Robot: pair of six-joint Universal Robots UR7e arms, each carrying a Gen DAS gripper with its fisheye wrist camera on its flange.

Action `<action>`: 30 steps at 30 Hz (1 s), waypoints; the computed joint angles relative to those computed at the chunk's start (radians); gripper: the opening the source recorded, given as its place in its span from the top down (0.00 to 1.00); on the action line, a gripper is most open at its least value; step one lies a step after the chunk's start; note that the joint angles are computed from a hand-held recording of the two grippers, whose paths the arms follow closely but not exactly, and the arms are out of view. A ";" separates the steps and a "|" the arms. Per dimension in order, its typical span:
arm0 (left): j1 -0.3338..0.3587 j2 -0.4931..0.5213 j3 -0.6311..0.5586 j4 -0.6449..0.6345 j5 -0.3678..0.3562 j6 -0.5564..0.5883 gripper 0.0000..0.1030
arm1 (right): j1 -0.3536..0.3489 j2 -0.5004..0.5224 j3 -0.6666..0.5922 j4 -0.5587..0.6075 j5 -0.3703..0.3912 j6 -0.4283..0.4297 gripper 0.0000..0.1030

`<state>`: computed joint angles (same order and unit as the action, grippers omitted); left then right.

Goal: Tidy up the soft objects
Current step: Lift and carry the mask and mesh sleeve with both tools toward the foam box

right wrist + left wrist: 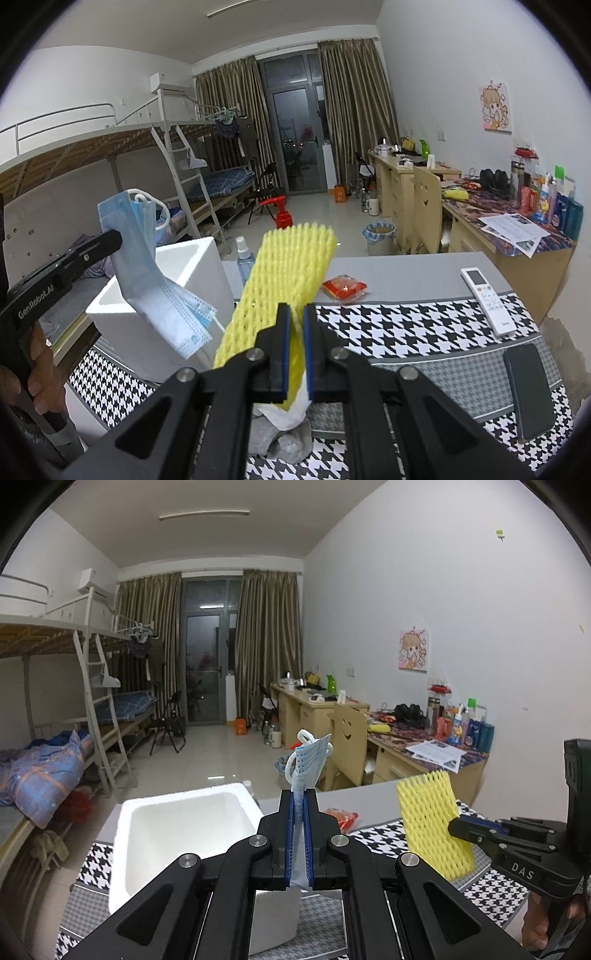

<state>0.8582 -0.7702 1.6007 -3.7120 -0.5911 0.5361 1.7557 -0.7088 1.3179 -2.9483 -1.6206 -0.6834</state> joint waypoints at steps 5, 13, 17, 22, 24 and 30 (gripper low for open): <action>0.002 0.005 -0.016 -0.021 0.011 0.012 0.95 | 0.003 -0.002 0.003 0.000 0.017 -0.005 0.91; 0.004 -0.001 -0.041 -0.079 0.020 0.054 0.95 | 0.014 0.001 0.003 0.002 0.033 -0.019 0.91; 0.004 -0.002 -0.050 -0.104 0.034 0.075 0.95 | 0.019 0.007 -0.006 0.012 0.043 -0.023 0.91; 0.001 -0.004 -0.061 -0.154 0.058 0.119 0.95 | 0.024 0.014 -0.017 0.024 0.057 -0.029 0.91; 0.002 -0.003 -0.071 -0.169 0.067 0.137 0.95 | 0.026 0.018 -0.021 0.029 0.062 -0.034 0.91; 0.011 0.004 -0.098 -0.211 0.098 0.188 0.95 | 0.034 0.038 -0.047 0.056 0.063 -0.040 0.91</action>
